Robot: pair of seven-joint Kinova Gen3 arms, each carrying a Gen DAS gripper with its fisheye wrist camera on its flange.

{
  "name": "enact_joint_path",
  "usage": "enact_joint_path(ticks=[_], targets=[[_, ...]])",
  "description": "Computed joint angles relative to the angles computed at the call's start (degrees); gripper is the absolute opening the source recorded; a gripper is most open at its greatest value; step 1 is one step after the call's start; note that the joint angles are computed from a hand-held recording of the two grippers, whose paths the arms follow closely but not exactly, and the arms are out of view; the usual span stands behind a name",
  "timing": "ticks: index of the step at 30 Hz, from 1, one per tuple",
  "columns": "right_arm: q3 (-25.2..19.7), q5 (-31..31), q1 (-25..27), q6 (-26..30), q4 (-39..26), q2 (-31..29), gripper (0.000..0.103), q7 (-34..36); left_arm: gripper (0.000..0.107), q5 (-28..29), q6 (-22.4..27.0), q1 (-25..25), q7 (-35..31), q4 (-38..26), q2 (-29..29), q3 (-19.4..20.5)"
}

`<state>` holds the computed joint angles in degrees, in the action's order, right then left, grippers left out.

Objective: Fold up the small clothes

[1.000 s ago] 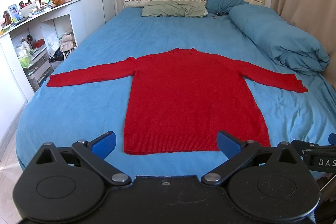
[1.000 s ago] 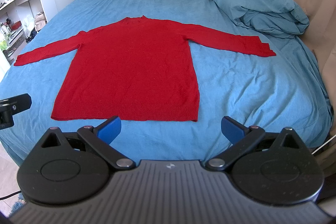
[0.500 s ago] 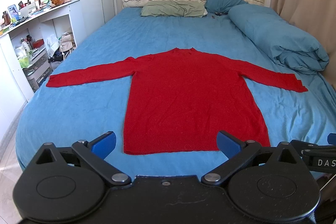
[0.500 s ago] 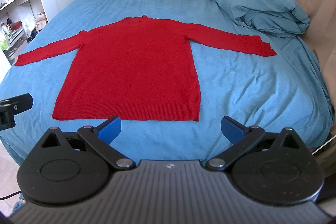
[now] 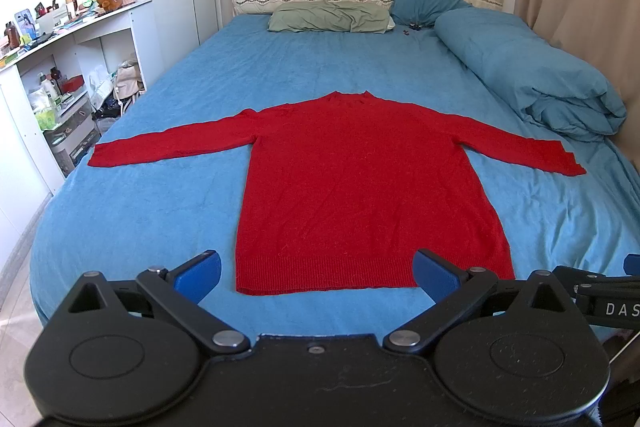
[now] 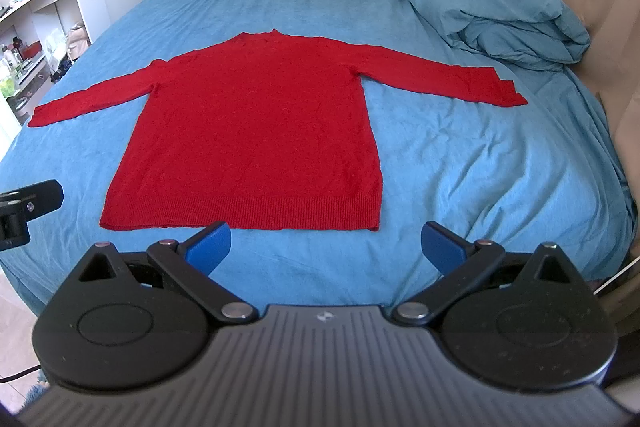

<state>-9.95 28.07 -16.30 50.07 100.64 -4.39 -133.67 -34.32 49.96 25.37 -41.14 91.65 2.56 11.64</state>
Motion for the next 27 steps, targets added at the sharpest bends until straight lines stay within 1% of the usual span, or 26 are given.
enact_joint_path(ticks=[11, 13, 16, 18, 21, 23, 26, 27], targets=[[0.1, 0.3, -0.2, -0.6, 0.6, 0.1, 0.103, -0.6, 0.103, -0.1, 0.3, 0.3, 0.1, -0.1, 0.0, -0.1], [0.2, 0.0, -0.1, -0.7, 0.4, 0.2, 0.103, -0.4, 0.103, 0.9, 0.0, 0.0, -0.7, -0.2, 0.0, -0.3], [0.6, -1.0, 0.2, -0.2, -0.6, 0.3, 0.103, 0.0, 0.103, 3.4, -1.1, -1.0, -3.7, -1.5, 0.5, -0.7], [0.8, -1.1, 0.6, 1.5, -2.8, 0.8, 0.103, -0.2, 0.103, 5.0, -1.8, -1.4, -6.3, -3.3, 1.4, -0.9], [2.4, -1.7, 1.9, 1.2, -4.8, 1.8, 0.103, 0.6, 0.103, 7.3, -3.2, -2.0, -11.1, -7.8, 4.5, -1.7], [4.1, -2.2, 3.3, 0.0, -6.8, 3.5, 0.103, 1.1, 0.103, 9.6, -4.1, -2.4, -15.4, -12.2, 7.8, -2.4], [6.7, -2.9, 5.5, -1.9, -10.0, 7.1, 0.103, 1.7, 0.103, 12.5, -4.1, -2.5, -20.8, -19.9, 13.9, -3.5], [7.7, -3.3, 6.2, -2.6, -11.4, 8.7, 0.103, 2.3, 0.103, 12.6, -5.0, -3.3, -22.6, -22.5, 16.5, -2.9]])
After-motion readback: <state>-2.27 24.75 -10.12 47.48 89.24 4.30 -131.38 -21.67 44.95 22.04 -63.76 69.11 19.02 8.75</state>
